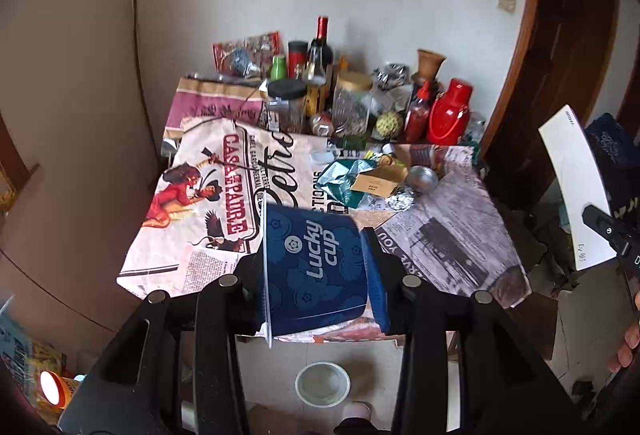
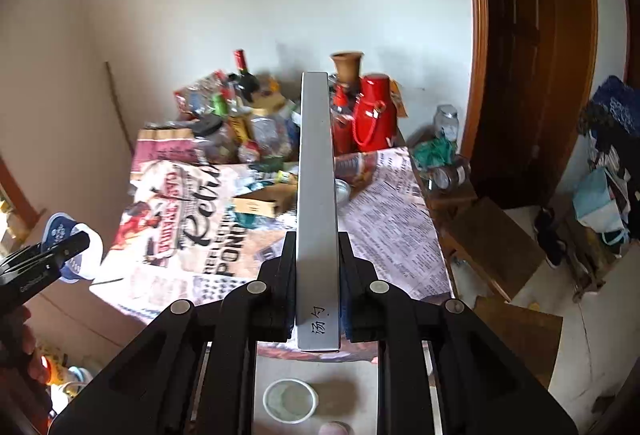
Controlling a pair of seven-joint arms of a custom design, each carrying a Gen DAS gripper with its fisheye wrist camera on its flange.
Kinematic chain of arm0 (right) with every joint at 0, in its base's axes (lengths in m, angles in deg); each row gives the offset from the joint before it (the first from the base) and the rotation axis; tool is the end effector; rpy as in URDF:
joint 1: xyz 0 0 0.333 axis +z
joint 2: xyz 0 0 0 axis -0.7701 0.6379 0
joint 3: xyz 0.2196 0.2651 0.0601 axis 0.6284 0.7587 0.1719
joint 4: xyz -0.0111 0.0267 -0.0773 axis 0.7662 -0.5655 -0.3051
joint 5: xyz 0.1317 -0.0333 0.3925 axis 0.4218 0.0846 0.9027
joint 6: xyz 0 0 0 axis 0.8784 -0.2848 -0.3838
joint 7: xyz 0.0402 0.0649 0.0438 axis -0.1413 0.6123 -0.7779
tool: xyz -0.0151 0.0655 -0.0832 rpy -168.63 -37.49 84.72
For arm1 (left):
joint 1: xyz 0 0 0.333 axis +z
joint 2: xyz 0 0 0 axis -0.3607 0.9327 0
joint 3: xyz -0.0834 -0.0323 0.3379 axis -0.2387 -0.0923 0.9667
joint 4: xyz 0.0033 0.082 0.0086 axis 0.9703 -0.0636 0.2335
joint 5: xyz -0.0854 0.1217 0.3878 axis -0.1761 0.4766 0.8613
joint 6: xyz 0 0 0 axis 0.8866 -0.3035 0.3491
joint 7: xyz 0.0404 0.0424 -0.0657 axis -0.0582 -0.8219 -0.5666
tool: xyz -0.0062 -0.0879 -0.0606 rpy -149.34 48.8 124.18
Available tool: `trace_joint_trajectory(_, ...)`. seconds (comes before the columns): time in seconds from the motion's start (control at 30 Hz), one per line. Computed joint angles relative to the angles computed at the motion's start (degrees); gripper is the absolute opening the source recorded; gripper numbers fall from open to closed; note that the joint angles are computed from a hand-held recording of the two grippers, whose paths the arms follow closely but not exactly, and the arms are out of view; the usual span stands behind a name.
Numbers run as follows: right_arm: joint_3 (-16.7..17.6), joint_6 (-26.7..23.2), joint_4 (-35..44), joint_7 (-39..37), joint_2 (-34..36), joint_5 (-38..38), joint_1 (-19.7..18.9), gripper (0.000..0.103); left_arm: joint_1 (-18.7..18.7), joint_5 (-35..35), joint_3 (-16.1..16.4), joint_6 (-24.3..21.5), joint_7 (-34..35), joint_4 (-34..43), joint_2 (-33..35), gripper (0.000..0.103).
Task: Collect trash
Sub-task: 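Lift the blue cup and white box and carry both toward the white bucket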
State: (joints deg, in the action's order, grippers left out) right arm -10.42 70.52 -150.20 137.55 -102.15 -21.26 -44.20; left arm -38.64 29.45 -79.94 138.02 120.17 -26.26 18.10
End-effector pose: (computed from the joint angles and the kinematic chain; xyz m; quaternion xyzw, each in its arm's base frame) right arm 0.4111 0.1230 0.9146 -0.5881 0.6975 -0.2257 0.3417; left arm 0.4948 -0.2744 0.9226 -0.5824 0.7095 -0.3217 0.2323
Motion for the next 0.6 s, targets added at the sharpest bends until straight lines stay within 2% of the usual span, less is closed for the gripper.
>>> trace_joint_trajectory(0.17, 2.7, -0.9, -1.0, 3.1, -3.2, -1.0, 0.4, 0.016, 2.0, -4.4, 0.9, 4.1, 3.4, -8.7, -7.7, 0.037)
trace_joint_trajectory(0.27, 4.8, -3.2, -1.2, 5.6, -4.6, -1.9, 0.4, 0.016, 2.9, -9.8, 2.5, 5.5, 7.7, -14.9, -13.0, 0.037)
trace_joint_trajectory(0.37, 6.8, -5.9, -1.8, 8.9, -5.9, -1.7, 1.0, 0.016, 3.3, -14.7, 4.3, 4.8, 11.7, -19.6, -17.2, 0.037)
trace_joint_trajectory(0.6, 10.0, -10.7, -5.8, 15.4, -9.1, 1.0, 3.7, 0.016, 3.2, -20.3, 7.6, 2.7, 17.9, -31.1, -26.7, 0.037)
